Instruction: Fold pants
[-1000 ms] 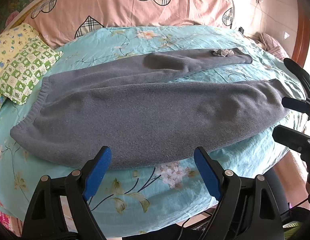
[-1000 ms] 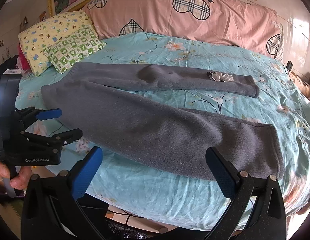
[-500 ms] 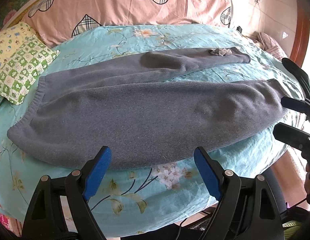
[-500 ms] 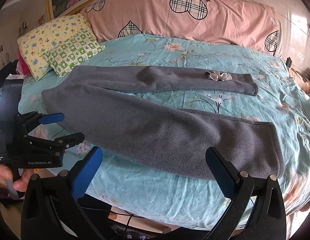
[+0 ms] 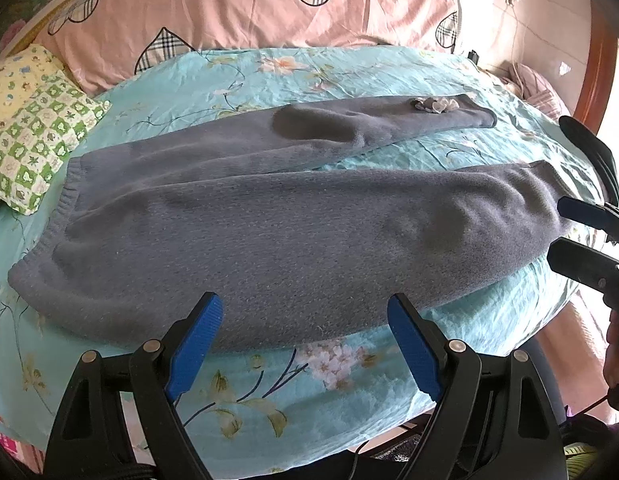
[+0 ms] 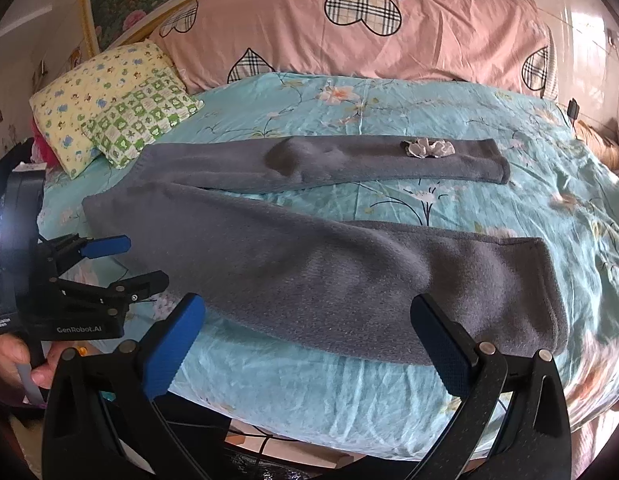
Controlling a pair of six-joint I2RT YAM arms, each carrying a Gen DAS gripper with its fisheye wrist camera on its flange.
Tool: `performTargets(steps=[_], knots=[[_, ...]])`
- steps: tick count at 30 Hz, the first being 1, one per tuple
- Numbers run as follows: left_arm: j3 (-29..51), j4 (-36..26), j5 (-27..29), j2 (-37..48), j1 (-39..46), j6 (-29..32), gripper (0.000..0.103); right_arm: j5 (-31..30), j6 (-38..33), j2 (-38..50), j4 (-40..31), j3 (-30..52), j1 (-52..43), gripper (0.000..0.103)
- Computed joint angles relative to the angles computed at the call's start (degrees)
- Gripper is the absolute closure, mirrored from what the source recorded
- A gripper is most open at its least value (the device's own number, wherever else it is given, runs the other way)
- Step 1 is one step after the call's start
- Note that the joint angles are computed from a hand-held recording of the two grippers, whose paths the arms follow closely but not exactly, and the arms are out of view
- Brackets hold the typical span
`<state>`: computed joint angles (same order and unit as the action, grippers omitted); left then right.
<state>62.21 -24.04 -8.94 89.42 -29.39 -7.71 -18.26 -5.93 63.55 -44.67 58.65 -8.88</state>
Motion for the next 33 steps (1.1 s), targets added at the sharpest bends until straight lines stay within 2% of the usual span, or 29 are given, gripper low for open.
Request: performTargets(steps=[7,16,25,33], knots=[[2.7,-0.4,1.7,2.0,1.0,1.2,0.018,-1.5,-0.2,1.1,-0.1,1.4,-2.3,0.001],[12.0,-2.0,5.0,7.8,3.8,5.8,0.018,-3.4,-2.2,7.5,0.5,8.0,-7.2,0.001],[27.7,-7.6,9.6,18.5,5.9,9.9,0.018,-5.2,-3.1,18.9,0.9,18.0,-11.6,0.001],[51.6,-19.2,15.3,33.5,7.7,12.9,0.018,-9.2,-2.7,32.6,-2.4,32.2,-15.4,0.001]])
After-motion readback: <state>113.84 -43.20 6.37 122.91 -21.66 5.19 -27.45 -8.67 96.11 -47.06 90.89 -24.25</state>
